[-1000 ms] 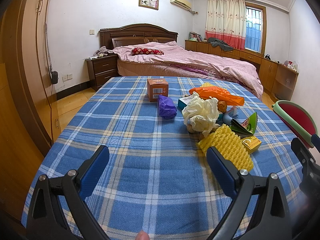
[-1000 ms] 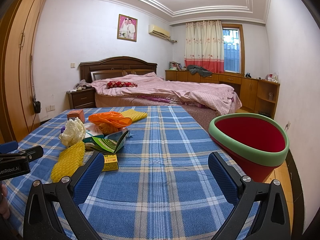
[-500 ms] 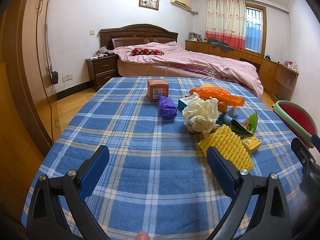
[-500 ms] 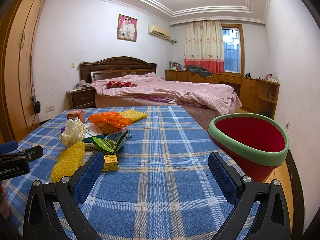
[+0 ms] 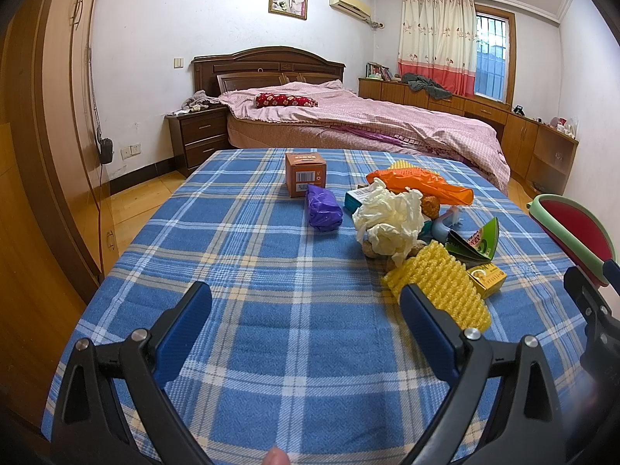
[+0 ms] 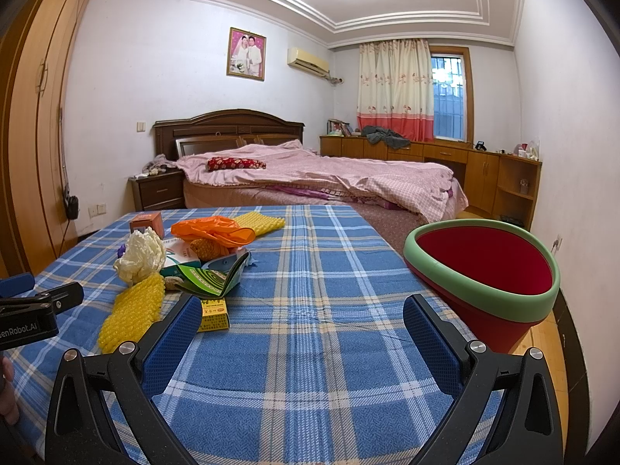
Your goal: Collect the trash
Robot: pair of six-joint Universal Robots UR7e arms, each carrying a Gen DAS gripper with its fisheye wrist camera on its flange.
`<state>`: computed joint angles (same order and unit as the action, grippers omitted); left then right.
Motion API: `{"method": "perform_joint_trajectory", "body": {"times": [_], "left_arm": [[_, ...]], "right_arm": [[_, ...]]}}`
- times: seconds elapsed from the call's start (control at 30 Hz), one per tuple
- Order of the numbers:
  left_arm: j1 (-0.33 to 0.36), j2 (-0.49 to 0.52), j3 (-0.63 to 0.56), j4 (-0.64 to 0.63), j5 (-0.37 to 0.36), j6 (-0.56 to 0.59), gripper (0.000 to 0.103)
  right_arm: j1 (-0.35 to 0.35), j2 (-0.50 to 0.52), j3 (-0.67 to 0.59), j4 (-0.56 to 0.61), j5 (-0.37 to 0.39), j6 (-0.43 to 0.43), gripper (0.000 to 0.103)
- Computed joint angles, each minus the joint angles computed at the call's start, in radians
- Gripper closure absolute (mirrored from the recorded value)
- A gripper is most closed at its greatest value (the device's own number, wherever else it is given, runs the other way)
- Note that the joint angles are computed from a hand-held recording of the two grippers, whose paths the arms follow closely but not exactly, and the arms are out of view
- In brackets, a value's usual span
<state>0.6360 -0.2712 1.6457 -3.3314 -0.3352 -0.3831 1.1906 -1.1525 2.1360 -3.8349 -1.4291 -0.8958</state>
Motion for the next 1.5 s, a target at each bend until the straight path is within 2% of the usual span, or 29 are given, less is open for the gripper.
{"method": "perform_joint_trajectory", "body": {"times": [0.3, 0.57, 0.8, 0.9, 1.03, 1.13, 1.2, 1.23, 1.33, 1.43, 1.47, 1.5], "left_arm": [[0.0, 0.0, 0.0, 0.001, 0.0, -0.001, 0.006], [0.002, -0.038, 0.003, 0.076, 0.0, -0.018, 0.006], [0.033, -0.059, -0.071, 0.164, -0.085, 0.034, 0.006], [0.053, -0.056, -0.127, 0.255, -0.144, 0.041, 0.006], [0.073, -0.026, -0.215, 0.355, -0.181, 0.054, 0.008], [0.091, -0.003, -0.276, 0.423, -0.213, 0.052, 0.014], [0.106, 0.009, -0.315, 0.485, -0.234, 0.02, 0.027], [0.113, 0.012, -0.33, 0.51, -0.245, 0.004, 0.029], [0.137, 0.012, -0.351, 0.563, -0.322, -0.043, 0.044], [0.144, 0.005, -0.345, 0.551, -0.352, -0.067, 0.054], [0.145, -0.001, -0.338, 0.542, -0.362, -0.073, 0.062], [0.146, -0.004, -0.335, 0.535, -0.368, -0.076, 0.065]], "right_arm": [[0.002, -0.001, -0.005, 0.012, -0.004, 0.003, 0.0], [0.014, -0.035, -0.04, 0.155, -0.042, 0.041, 0.0], [0.051, -0.081, -0.086, 0.313, -0.064, 0.061, 0.0], [0.073, -0.09, -0.113, 0.39, -0.098, 0.061, 0.0], [0.083, -0.095, -0.155, 0.511, -0.116, 0.075, 0.0], [0.09, -0.088, -0.198, 0.602, -0.139, 0.102, 0.0], [0.095, -0.078, -0.232, 0.66, -0.159, 0.118, 0.0], [0.098, -0.073, -0.246, 0.681, -0.168, 0.12, 0.0], [0.103, -0.056, -0.282, 0.726, -0.174, 0.112, 0.0], [0.112, -0.038, -0.318, 0.783, -0.192, 0.105, 0.0], [0.117, -0.031, -0.333, 0.81, -0.203, 0.106, 0.0], [0.121, -0.024, -0.348, 0.835, -0.213, 0.108, 0.0]]}}
